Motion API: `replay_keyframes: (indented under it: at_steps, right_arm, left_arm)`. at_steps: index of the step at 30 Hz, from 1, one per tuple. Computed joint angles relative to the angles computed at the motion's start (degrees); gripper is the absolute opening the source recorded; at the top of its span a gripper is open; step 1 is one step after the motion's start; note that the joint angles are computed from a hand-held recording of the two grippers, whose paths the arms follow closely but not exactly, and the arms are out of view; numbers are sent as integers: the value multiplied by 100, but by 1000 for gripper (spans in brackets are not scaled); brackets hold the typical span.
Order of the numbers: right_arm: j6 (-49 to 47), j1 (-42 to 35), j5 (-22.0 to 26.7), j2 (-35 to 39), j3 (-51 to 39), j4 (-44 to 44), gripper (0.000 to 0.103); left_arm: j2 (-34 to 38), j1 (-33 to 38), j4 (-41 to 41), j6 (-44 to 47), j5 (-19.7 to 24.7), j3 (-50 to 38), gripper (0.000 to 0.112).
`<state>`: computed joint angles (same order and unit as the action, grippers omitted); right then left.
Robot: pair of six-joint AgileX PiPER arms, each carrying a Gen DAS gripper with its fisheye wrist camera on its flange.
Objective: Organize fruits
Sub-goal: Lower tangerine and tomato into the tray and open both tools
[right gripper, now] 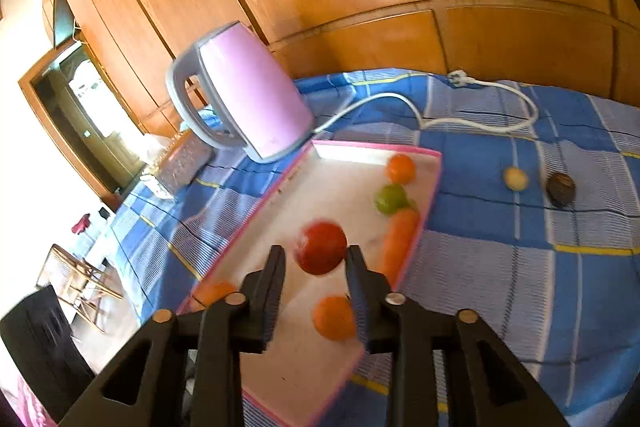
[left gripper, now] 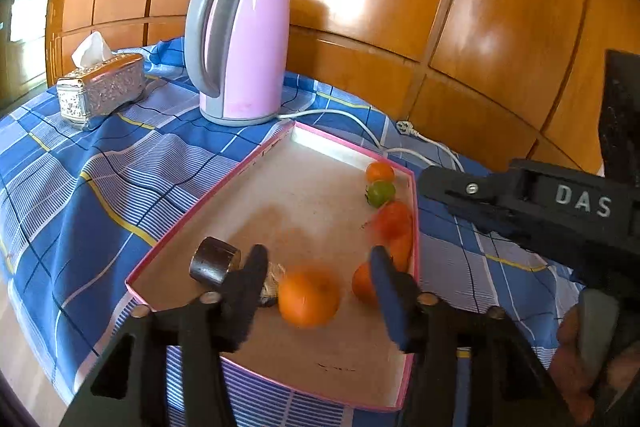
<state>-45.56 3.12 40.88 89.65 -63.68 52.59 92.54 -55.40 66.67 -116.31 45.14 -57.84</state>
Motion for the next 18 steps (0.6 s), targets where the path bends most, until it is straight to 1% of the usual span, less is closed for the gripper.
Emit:
replay_keyframes:
  at_steps: [4, 8, 11, 18]
  right_arm:
    - [-13, 56, -96, -25, 172, -45, 35]
    - [-140, -109, -133, -107, 477, -49, 35]
    - [-158, -275, -176, -184, 697, -124, 35]
    - [-203, -766, -273, -411, 1054, -263, 36]
  left_arm:
    - [39, 68, -125, -45, 8, -7, 58]
    - [40, 86, -227, -134, 78, 19, 58]
    - [132, 15, -411, 5, 345, -136, 58]
    - [315, -228, -468, 282, 616, -440, 58]
